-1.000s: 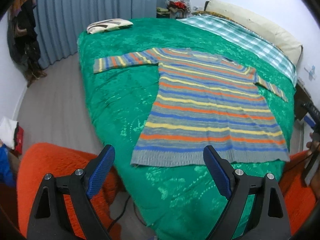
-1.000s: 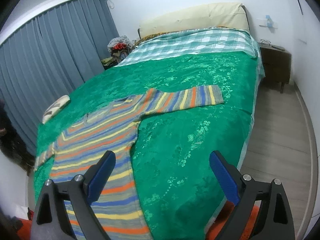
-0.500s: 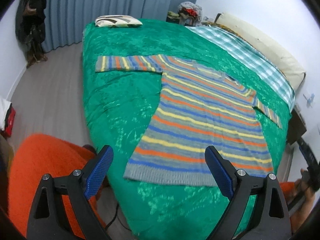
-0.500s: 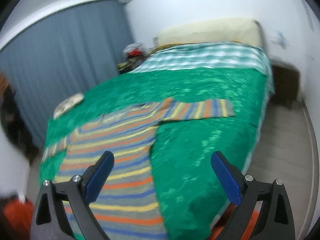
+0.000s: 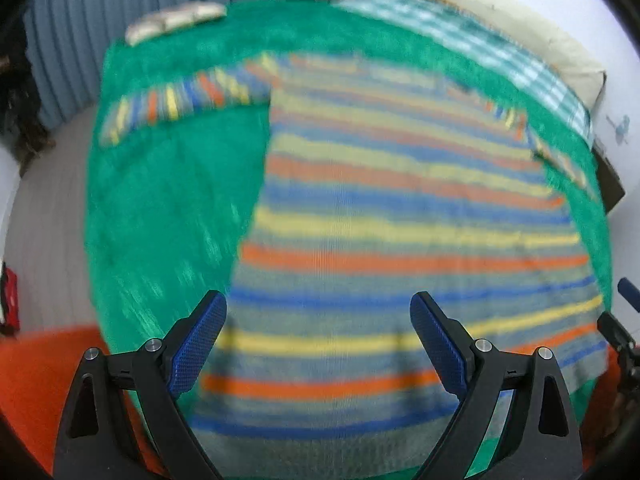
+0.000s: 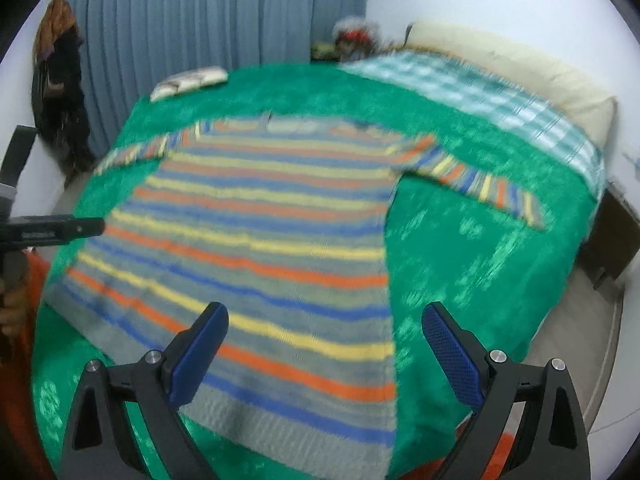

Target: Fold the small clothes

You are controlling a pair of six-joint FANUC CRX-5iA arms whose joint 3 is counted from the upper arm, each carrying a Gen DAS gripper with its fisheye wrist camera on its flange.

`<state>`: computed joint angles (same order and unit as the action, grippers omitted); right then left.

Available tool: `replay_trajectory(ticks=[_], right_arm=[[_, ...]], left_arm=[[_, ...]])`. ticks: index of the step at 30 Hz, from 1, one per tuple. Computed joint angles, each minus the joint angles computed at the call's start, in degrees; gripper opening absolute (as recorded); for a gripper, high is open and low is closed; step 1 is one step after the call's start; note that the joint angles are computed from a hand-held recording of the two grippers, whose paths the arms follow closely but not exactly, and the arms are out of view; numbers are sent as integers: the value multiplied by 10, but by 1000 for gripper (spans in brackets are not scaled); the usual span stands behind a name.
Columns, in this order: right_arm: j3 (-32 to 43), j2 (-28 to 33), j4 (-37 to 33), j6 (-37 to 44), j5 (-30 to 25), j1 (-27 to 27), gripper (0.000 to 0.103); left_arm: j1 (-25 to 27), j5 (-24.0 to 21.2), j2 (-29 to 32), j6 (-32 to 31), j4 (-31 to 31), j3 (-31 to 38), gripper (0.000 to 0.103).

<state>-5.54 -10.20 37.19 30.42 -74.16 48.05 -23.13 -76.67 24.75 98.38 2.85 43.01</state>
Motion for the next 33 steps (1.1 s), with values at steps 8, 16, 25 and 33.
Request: replay_trajectory(ticks=[8,16,25,33], right_arm=[[-18,-15,-97,33,-27,0,98],[-55,-73,-70,-80,-33,45,99],[9,-57,-55,-81,21,-31,99],[137,54,-139,83,56,-148,99]], left_arm=[[-16,-36,-28,-74,-22,-42,98],[5,-16,-67,-55,12,-64,98],[7,-30,35,-60,-4,122,98],[1,-72,158,-27,-23,296,98]])
